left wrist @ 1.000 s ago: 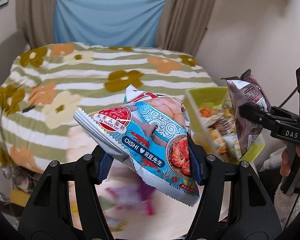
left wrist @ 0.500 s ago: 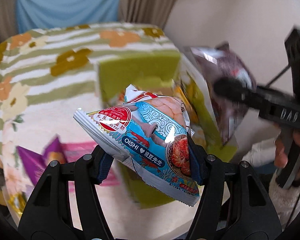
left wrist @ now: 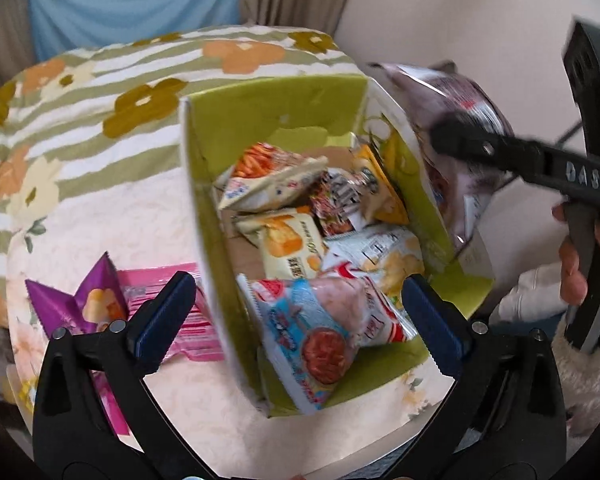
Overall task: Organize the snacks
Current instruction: 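Carry the blue bag and brown bag into the green box and open both tools, then move both tools back over the remaining snacks on the tray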
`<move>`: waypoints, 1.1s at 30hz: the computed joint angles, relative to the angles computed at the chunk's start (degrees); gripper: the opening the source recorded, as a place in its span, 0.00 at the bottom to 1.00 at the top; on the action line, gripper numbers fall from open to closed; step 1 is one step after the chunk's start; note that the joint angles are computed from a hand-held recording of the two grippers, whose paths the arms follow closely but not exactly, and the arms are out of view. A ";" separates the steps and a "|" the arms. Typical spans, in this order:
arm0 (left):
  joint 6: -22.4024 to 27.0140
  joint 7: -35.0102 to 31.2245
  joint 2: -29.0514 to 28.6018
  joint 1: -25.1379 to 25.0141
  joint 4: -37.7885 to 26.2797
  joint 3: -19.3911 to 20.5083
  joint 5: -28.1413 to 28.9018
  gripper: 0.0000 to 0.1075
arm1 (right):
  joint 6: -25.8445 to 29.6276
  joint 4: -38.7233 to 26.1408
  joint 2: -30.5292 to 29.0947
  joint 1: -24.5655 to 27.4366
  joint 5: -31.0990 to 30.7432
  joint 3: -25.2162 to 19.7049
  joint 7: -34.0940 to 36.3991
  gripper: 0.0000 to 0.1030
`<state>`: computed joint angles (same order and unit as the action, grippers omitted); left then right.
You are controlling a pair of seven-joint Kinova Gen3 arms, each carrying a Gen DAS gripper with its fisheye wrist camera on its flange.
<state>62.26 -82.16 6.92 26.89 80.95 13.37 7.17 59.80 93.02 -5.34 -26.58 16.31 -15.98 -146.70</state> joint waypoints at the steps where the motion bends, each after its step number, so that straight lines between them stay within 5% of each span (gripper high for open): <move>1: -0.13 -0.43 -0.05 -0.69 0.04 -0.31 1.09 0.95 | 0.00 -0.21 0.07 -0.01 -0.03 -0.02 -0.21 0.66; 18: 0.45 -2.63 0.96 -4.12 -1.05 -1.81 1.84 0.95 | -3.79 -2.01 6.80 1.34 -4.09 4.94 2.14 0.68; 22: 0.12 -2.93 1.13 -4.86 -0.83 -2.09 2.39 0.95 | -3.16 -2.65 7.81 -0.25 0.06 4.92 -1.49 0.88; 33: -0.61 -1.24 -0.15 -5.44 1.21 -2.20 2.74 0.95 | 0.81 -1.69 6.31 -4.56 7.88 2.70 -4.40 0.99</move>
